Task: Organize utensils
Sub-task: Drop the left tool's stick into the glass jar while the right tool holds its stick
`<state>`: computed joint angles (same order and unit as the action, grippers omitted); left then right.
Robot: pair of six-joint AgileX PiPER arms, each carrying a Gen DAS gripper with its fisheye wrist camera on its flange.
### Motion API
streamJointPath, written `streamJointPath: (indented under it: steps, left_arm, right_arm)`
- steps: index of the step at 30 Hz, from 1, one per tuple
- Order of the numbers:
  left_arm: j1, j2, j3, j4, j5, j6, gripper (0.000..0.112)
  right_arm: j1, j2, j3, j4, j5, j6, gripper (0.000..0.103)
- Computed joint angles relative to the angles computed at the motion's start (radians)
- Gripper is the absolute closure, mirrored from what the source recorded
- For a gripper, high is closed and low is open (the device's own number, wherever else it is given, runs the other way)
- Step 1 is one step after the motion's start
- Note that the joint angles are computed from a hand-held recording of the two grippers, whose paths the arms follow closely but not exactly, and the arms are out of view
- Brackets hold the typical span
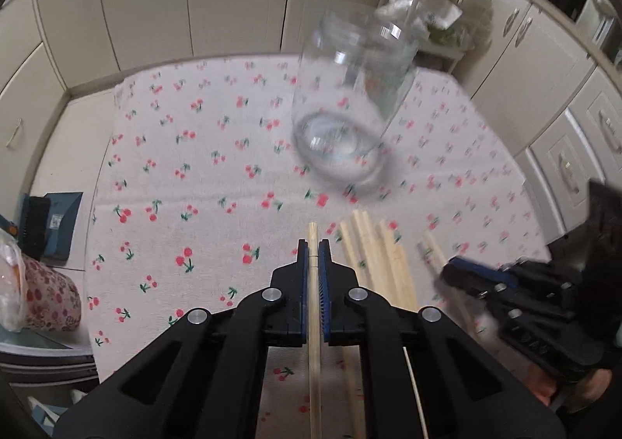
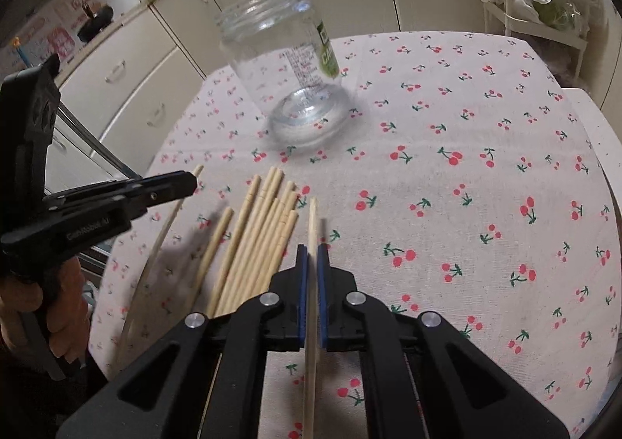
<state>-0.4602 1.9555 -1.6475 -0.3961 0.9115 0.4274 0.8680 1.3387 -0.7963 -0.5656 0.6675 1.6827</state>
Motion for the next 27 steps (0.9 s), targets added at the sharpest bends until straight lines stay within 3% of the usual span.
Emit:
streamJointPath:
  steps: [4, 13, 18, 27]
  left_arm:
    - [0.003, -0.033, -0.046, -0.075, -0.03, 0.012, 0.107]
    - [-0.018, 0.021, -0.286, -0.218, -0.235, -0.063, 0.107]
    - [-0.059, 0.129, -0.507, -0.127, -0.338, -0.227, 0.108]
    - [-0.153, 0.378, -0.886, 0.284, -0.419, -0.639, 0.107]
  right_arm:
    - [0.011, -0.03, 0.048, -0.089, -0.044, 0.136, 0.097]
    - [0.02, -0.049, 0.115, -0.191, -0.094, 0.318, 0.097]
    - [-0.01, -0.036, 0.152, -0.203, -0.158, 0.345, 0.097]
    - [0.001, -0.024, 0.146, -0.236, -0.139, 0.373, 0.097]
